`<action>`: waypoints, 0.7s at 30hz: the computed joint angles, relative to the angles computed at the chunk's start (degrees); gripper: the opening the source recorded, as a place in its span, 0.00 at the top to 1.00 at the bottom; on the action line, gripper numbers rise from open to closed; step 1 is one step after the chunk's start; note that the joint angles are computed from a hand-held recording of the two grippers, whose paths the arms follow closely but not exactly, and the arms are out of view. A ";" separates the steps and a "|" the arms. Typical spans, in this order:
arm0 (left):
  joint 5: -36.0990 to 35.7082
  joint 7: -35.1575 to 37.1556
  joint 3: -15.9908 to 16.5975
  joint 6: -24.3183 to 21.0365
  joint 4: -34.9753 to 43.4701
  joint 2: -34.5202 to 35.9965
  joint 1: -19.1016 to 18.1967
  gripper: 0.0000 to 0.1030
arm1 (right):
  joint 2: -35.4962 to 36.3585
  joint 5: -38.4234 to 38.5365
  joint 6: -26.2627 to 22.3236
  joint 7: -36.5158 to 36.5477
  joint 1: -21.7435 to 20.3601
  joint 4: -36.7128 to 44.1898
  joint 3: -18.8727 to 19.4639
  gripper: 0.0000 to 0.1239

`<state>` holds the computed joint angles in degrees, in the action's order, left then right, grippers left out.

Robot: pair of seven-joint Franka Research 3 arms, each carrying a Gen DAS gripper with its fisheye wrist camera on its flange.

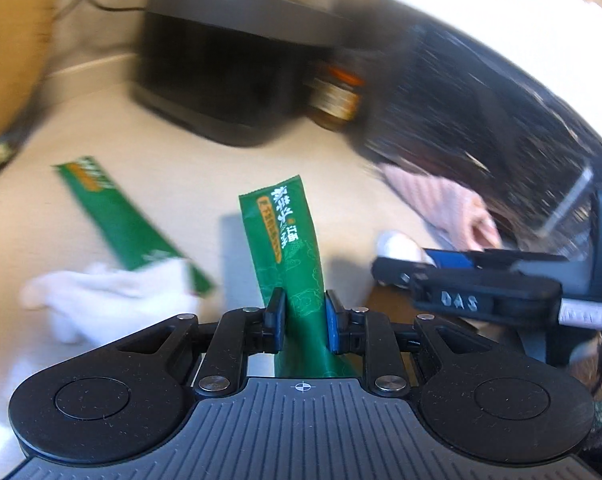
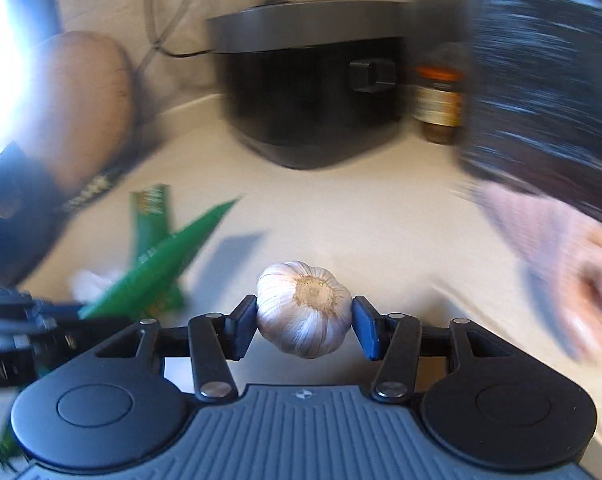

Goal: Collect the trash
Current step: 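Carry the wrapper and garlic down over the green bin with both tools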

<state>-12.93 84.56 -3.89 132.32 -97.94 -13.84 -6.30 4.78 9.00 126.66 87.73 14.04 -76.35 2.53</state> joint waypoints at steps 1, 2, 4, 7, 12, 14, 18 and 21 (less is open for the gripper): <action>-0.47 0.68 -0.40 -0.37 0.28 0.41 -0.66 0.77 | -2.72 -1.34 1.03 0.68 -0.36 -3.82 -0.57 0.59; -0.84 1.41 -0.89 -0.77 0.62 0.89 -1.34 0.77 | -5.37 -2.26 1.70 1.61 -0.93 -7.49 -1.01 0.59; -1.15 2.89 -1.96 -2.93 3.03 2.67 -2.59 0.77 | -10.16 -2.95 1.85 4.05 -2.54 -13.98 -1.73 0.59; -1.95 5.10 -3.80 -7.17 7.21 6.01 -4.35 0.77 | -16.57 -4.24 1.26 7.37 -5.55 -22.55 -2.40 0.59; -4.33 5.44 -7.05 -16.07 12.79 13.09 -6.26 0.77 | -26.10 -8.67 1.39 12.34 -11.20 -36.14 -2.05 0.59; -5.63 3.68 -8.06 -19.49 12.96 15.66 -6.55 0.77 | -28.59 -7.90 0.27 13.16 -12.69 -40.26 -2.74 0.59; 0.30 -1.17 -10.08 -25.17 10.95 19.29 -8.16 0.77 | -33.22 -6.91 -1.94 13.40 -15.32 -47.83 -3.78 0.59; 0.65 -4.00 -10.89 -28.56 9.94 22.30 -8.89 0.77 | -35.39 -5.49 -4.36 12.30 -16.51 -51.78 -4.64 0.59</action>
<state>-12.28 80.56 -14.78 103.75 -88.00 8.46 -15.19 -30.61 3.50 122.31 100.03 -2.47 -128.12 -2.11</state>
